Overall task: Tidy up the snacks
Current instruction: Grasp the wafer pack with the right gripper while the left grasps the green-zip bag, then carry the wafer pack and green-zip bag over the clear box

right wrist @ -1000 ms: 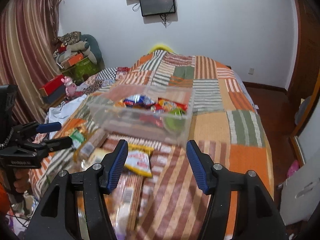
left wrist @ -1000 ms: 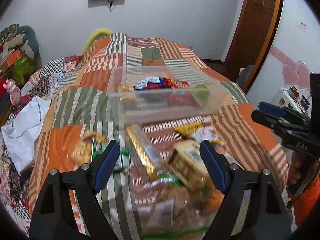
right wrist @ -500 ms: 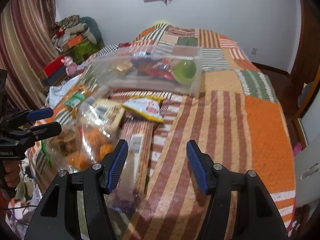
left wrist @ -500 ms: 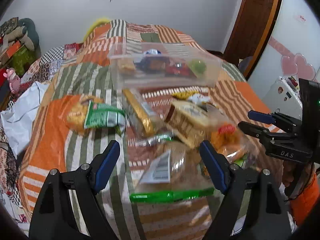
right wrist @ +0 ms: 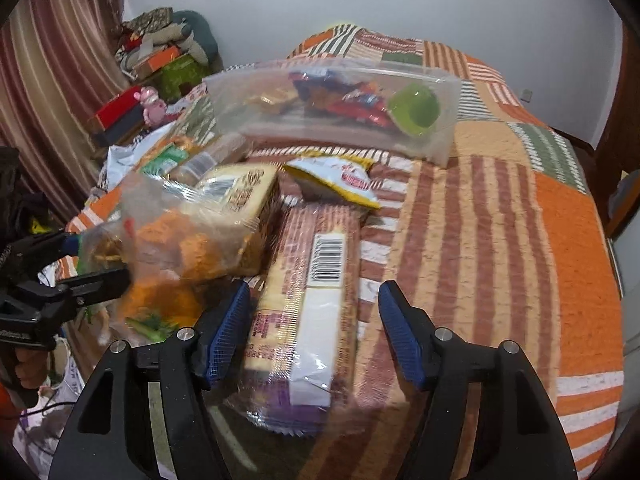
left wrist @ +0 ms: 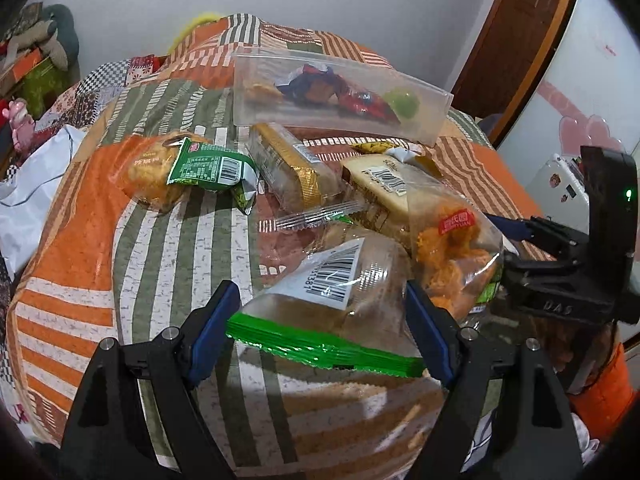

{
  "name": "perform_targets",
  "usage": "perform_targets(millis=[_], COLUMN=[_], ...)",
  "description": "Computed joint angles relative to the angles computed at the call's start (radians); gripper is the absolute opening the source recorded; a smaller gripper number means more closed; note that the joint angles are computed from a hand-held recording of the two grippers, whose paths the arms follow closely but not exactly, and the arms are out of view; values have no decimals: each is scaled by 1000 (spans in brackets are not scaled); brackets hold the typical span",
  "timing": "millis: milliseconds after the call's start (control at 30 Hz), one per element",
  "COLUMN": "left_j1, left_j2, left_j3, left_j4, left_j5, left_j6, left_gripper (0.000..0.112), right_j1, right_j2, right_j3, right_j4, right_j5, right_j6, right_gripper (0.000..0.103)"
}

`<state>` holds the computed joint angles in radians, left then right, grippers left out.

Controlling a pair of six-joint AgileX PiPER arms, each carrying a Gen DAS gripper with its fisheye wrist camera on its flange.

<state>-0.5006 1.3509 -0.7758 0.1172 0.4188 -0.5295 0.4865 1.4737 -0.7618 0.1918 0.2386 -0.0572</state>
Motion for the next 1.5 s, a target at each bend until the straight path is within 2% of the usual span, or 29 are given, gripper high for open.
perform_targets(millis=[100,167,233,300,333,467,633,767,1033,1367,1500], left_j1=[-6,-4,-17,-42,-50,-79,-149,-135,-136,-59,-39], left_j2=[16,39,63,73,71,51,12,-38,-112,-145,-150], left_j3=[-11,-28,-42,-45,-43,-18,-9,3,2,-48,-93], left_j4=[15,-34,-28,64,80,186,407,371,452,408,436], left_j5=[-4,-4,-9,-20,-29,-55,2,11,61,72,90], left_j6=[-22,21,12,-83,-100,-226,-416,-380,-468,-400,-400], left_gripper=[82,82,81,77,73,66,61,58,51,47,47], right_j1=[-14,-31,-31,-35,-36,-36,-68,-83,-117,-127,-125], right_j2=[-10,-19,-23,-28,-34,-64,-126,-177,-245,-257,-245], right_j3=[3,14,19,25,32,60,92,110,88,17,-15], right_j4=[48,121,101,136,135,111,161,150,150,66,36], right_j5=[6,1,-6,-11,-17,-31,-11,-2,30,30,22], right_j6=[-51,-128,-112,-146,-147,-121,-172,-158,-140,-74,-50], right_gripper=[62,52,43,43,43,43,42,42,42,42,42])
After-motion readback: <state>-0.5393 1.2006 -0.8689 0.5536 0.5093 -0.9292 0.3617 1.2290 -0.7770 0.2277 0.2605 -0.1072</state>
